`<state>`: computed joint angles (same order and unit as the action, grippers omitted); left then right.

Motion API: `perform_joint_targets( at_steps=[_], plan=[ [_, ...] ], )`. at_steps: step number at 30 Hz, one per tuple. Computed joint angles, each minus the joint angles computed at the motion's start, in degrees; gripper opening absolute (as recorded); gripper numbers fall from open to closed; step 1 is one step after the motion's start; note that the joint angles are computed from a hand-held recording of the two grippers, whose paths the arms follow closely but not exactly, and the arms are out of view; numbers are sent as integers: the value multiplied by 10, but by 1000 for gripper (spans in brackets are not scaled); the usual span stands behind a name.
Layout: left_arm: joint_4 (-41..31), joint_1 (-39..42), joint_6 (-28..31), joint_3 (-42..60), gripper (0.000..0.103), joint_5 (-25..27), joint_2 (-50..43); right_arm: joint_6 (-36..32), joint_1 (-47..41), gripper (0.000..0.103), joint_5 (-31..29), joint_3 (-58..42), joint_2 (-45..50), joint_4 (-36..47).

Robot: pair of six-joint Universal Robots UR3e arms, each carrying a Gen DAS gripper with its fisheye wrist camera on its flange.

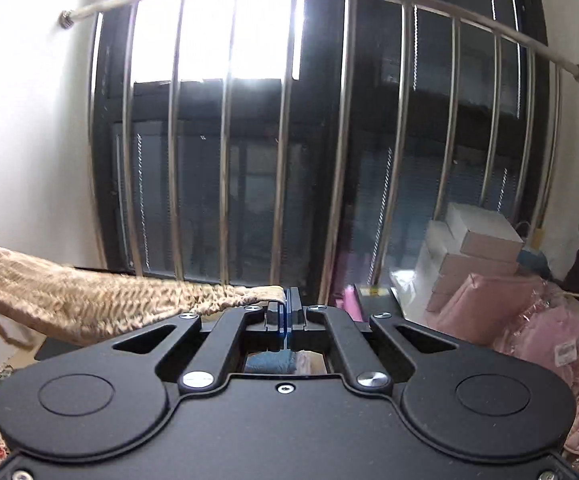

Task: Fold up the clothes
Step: 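Grasp the top's edge with both grippers and lift it up, then lay the beige knit top flat on the table and open both grippers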

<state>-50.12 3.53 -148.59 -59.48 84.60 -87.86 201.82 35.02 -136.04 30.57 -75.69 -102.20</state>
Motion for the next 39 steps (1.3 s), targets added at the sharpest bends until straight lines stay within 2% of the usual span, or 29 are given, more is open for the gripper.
perform_joint_targets(
  at_steps=[3, 7, 10, 12, 15, 19, 22, 27, 33, 36, 37, 39],
  plan=[
    [-21, -6, 60, -90, 1, 8, 44, 26, -25, 0, 44, 128, -63, -7],
    [27, -23, 159, -322, 1, 39, 136, 50, -59, 0, 130, 368, -162, -56],
    [89, -17, 199, -502, 2, 48, 183, 86, -60, 0, 179, 548, -211, -98],
    [162, -2, 203, -622, 2, 43, 202, 118, -51, 0, 202, 668, -228, -155],
    [260, 62, 223, -771, 3, -24, 237, 158, -25, 1, 220, 833, -232, -285],
    [314, 121, 237, -855, 3, -77, 270, 219, 33, 1, 187, 937, -215, -413],
    [321, 137, 225, -866, 3, -91, 278, 245, 66, 4, 155, 972, -200, -476],
    [328, 139, 224, -874, 3, -88, 269, 255, 92, 5, 131, 981, -194, -490],
    [200, 205, 293, -900, 3, -134, 390, 248, 94, 5, 139, 977, -212, -470],
    [133, 255, 320, -909, 3, -183, 455, 253, 98, 7, 137, 991, -224, -476],
    [101, 277, 330, -908, 3, -202, 481, 258, 99, 13, 138, 995, -231, -476],
    [-68, 364, 391, -885, 10, -272, 577, 273, 100, 55, 145, 1006, -252, -467]
  ],
)
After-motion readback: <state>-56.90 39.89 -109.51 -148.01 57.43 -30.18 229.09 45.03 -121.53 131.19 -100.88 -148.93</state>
